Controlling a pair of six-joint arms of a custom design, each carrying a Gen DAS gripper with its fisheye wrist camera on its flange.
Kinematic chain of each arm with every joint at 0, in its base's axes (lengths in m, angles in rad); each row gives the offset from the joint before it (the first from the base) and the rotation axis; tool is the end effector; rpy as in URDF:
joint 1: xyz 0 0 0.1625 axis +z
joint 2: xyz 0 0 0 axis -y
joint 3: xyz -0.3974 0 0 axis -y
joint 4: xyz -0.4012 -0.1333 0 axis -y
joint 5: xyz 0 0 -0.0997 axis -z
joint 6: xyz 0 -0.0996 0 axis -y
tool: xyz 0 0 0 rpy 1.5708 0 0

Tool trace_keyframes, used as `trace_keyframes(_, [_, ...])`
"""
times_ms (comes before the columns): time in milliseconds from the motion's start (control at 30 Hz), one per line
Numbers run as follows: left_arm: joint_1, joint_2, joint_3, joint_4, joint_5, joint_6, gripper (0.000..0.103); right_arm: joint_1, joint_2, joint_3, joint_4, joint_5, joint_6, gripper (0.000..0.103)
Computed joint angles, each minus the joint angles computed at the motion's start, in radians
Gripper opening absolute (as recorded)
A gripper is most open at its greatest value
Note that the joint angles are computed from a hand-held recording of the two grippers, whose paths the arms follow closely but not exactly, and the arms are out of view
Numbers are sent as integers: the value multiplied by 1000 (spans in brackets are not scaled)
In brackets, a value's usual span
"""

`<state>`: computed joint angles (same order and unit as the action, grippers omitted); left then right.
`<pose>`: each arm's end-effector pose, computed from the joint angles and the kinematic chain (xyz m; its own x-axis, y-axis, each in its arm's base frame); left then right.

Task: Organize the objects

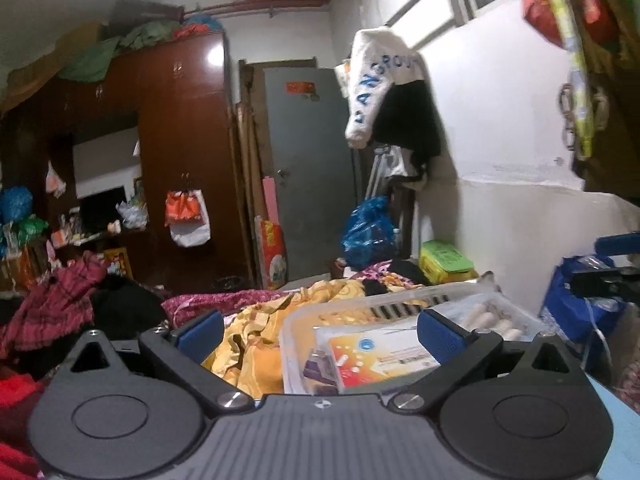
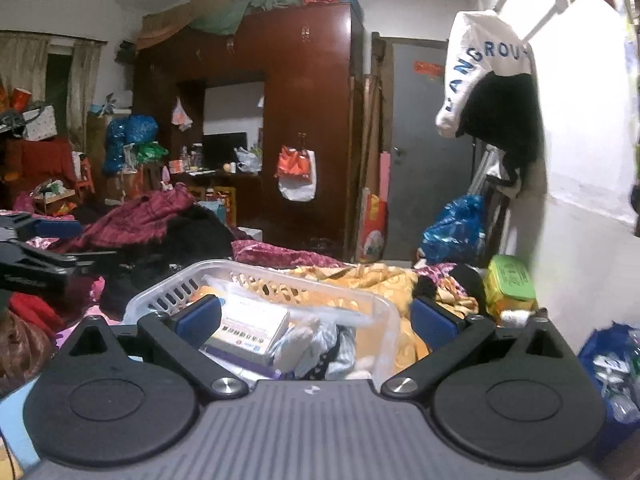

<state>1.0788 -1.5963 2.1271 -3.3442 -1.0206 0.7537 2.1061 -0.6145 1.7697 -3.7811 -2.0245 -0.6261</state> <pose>-0.0484 -0.4828 0.4237 -0.6141 0.1699 -0.7707 0.7852 0.2301 -0.5749 0.3902 -0.4821 0.0672 -0.6367 -0.3543 0.6849 -0.7708 0.2672 -0.5783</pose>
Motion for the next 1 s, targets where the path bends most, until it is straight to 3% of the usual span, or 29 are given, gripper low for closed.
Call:
trace_keyframes(167, [-120, -159, 122, 63, 81, -21, 103, 38, -16, 50, -54, -77, 29, 103])
trace_keyframes(300, [-175, -203, 225, -21, 147, 0, 103, 52, 2, 95, -154, -92, -6, 103])
trace_keyframes(400, [-154, -166, 267, -126, 169, 6, 103, 43, 41, 111, -246, -76, -13, 103])
trace_keyframes(500, [-65, -124, 265, -119, 77, -53, 103, 23, 83, 112, -322, -53, 7, 103])
trace_keyframes(567, [-3, -83, 237, -102, 3, -91, 103, 7, 99, 106, -320, -39, 17, 103])
trace_keyframes(633, [34, -43, 214, -111, -23, -102, 103, -12, 103, 91, -289, -29, 42, 103])
trace_keyframes(700, [50, 7, 197, -161, -8, -97, 103, -30, 99, 79, -246, -21, 77, 103])
trace_keyframes(800, [68, 34, 196, -204, -27, -78, 103, -40, 125, 64, -274, -47, 62, 103])
trace_keyframes(1000, [82, 36, 210, -217, -59, -69, 103, -88, 117, 108, -272, 23, 116, 103])
